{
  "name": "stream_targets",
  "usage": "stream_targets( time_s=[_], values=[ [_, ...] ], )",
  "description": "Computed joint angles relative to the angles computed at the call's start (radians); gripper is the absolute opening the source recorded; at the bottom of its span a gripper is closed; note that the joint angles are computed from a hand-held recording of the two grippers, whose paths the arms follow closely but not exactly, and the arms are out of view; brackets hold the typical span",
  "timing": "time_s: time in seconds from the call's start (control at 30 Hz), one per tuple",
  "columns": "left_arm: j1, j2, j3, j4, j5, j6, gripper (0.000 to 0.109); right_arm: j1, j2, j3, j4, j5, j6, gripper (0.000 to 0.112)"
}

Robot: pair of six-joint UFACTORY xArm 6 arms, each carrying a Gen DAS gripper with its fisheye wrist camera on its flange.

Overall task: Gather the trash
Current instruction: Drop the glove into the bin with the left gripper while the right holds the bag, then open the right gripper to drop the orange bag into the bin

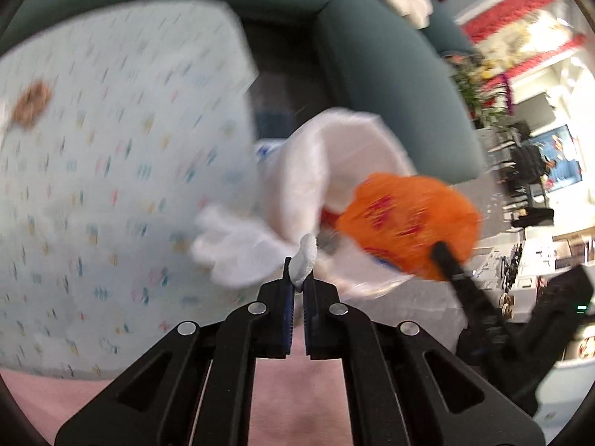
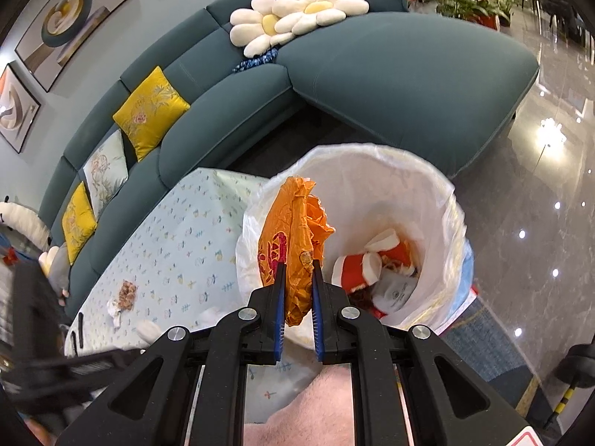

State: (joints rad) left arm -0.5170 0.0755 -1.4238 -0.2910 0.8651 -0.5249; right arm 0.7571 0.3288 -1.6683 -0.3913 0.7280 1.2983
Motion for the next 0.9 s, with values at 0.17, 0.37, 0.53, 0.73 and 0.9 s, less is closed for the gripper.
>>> stream_targets(
  time_s=[0.17,0.37,0.53,0.73,0.9],
  values=[
    [-0.033,0.083,-0.192,0.023,0.006,0.023,0.004,-0.004,-0.019,-0.023,-0.055,0.064,0.004,0.011],
    [-0.064,0.245,-0.440,0.016,0.055,0.058,0.004,-0.014,-0.041,-0.040,-0.081,0.142,-0.009,0.011],
    [-0.073,0.333,-0.545,-0.003,0.100,0.089,0.005,-0.020,-0.045,-0.052,-0.080,0.184,-0.032,0.012],
    [-0.083,0.292,-0.480,0.142,0.084,0.013,0.043,-0.006,-0.034,-0.087,-0.112,0.244,-0.038,0.035],
    [-0.086,0.243,-0.439,0.285,0.103,-0.061,0.045,0.005,-0.018,-0.121,-0.102,0.264,-0.057,0.035]
  ],
)
